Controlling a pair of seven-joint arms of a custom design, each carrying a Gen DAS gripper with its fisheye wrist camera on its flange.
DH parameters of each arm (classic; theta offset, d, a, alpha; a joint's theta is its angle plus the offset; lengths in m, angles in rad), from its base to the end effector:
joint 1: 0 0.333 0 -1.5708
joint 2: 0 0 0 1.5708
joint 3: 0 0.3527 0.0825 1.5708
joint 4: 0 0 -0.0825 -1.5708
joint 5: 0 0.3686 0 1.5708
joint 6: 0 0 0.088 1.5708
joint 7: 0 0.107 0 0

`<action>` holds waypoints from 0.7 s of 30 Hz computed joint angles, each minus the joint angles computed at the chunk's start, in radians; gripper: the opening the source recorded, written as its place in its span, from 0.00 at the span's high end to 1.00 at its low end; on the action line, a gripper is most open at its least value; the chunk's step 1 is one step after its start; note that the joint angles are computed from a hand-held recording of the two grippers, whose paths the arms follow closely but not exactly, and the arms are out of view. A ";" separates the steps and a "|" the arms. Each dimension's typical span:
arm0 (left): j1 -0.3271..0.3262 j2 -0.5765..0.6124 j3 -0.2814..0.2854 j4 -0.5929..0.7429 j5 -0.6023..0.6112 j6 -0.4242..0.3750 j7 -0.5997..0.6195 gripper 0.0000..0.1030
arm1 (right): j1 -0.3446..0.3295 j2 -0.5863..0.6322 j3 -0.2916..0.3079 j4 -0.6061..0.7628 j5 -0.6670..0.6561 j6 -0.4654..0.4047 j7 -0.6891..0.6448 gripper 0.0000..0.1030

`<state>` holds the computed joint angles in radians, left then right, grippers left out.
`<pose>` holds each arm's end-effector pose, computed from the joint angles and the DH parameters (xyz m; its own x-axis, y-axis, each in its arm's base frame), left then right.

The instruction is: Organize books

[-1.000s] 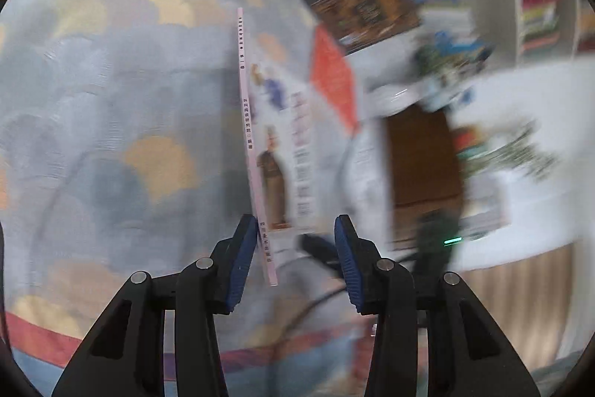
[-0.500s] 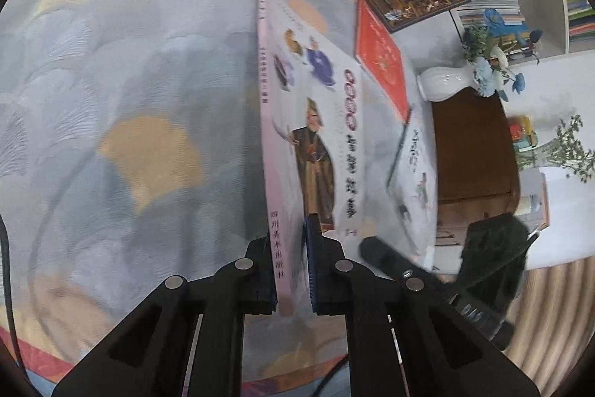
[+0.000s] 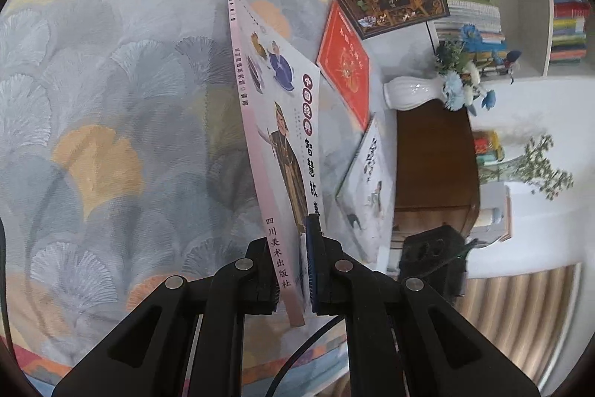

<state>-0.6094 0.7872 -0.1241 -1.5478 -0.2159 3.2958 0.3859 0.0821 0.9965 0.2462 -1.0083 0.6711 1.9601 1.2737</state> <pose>0.6031 -0.4755 0.3381 0.3716 -0.4421 0.8164 -0.6937 -0.7166 -0.0723 0.7704 0.2207 0.2978 0.1870 -0.6583 -0.7291 -0.9764 -0.2060 -0.0644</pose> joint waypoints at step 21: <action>0.157 -0.031 -0.164 -0.110 0.054 0.055 -0.056 0.93 | 0.043 0.033 0.014 0.041 0.037 0.054 0.073 0.64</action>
